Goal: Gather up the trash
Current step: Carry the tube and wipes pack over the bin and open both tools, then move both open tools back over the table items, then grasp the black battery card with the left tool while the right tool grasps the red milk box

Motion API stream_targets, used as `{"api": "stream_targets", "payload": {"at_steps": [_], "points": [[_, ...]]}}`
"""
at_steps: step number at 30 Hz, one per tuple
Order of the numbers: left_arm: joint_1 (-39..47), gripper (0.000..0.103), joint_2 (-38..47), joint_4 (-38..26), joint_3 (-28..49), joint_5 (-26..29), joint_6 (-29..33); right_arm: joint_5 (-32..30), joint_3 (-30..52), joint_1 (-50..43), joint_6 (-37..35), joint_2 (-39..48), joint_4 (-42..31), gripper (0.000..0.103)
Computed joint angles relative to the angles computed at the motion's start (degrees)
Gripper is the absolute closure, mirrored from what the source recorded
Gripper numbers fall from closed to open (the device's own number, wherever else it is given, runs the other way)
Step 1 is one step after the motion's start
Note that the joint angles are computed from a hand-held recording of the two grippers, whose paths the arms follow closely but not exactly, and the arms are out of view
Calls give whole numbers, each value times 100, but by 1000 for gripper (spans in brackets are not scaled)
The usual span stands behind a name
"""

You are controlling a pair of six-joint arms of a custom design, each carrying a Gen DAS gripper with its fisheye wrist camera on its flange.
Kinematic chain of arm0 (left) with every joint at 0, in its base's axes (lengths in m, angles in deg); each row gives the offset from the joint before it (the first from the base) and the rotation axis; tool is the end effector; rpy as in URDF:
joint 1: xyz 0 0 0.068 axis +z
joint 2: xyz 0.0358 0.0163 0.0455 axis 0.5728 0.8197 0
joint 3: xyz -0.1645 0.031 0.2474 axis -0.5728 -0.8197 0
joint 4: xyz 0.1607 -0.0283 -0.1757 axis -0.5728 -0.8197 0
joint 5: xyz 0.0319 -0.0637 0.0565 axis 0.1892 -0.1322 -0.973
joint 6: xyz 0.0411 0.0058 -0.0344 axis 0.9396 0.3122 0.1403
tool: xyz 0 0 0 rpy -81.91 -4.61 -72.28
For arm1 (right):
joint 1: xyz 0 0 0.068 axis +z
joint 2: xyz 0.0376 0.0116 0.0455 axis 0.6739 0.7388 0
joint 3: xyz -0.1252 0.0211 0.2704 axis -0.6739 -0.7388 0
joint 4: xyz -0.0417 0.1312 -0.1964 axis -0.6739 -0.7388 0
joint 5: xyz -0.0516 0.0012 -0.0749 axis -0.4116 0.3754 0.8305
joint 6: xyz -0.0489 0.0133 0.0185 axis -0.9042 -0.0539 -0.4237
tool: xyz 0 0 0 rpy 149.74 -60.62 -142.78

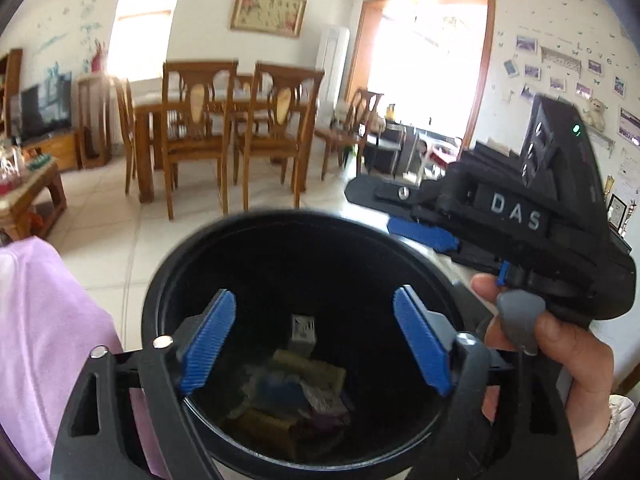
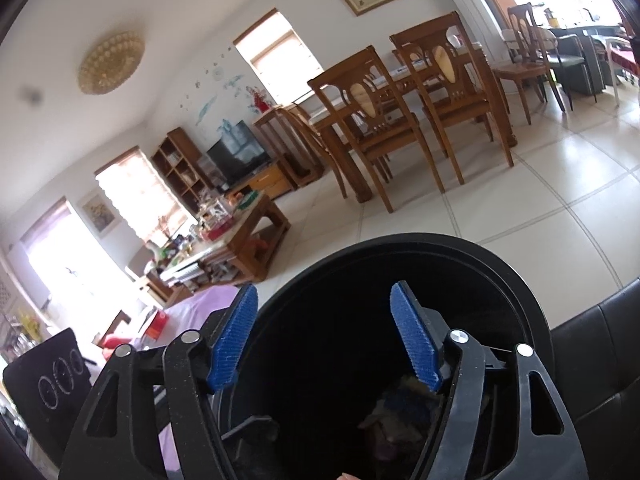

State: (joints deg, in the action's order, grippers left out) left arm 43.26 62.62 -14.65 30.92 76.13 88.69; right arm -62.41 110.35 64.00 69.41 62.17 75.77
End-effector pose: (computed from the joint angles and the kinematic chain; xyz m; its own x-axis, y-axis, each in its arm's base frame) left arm 0.2915 0.0282 0.0775 -0.5209 -0.0002 -0.8536 0.2426 0.9587 -0.1482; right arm 0.3440 0.1508 0.0739 -0.6361 0.2473 -0.7309 -0.3984 0.7059 0.5856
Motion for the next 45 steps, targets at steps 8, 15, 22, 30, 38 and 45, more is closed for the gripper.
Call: {"api": "stream_targets", "payload": {"at_steps": [8, 15, 22, 30, 38, 45], "points": [[-46, 5, -31, 385, -203, -144, -48, -163, -356, -150, 194, -136, 401, 14], [115, 5, -409, 179, -299, 60, -170, -105, -713, -112, 297, -297, 615, 8], [674, 5, -1129, -262, -652, 477, -36, 248, -1129, 225, 285, -745, 639, 5], [2316, 5, -1910, -1487, -661, 1413, 686, 962, -980, 1222, 367, -1100, 179, 5], [4547, 5, -1734, -3237, 384, 2303, 1554, 1532, 324, 2463, 299, -911, -1081, 5], [5962, 5, -395, -5043, 2766, 2345, 1266, 1722, 2084, 3253, 82, -346, -2527, 5]]}}
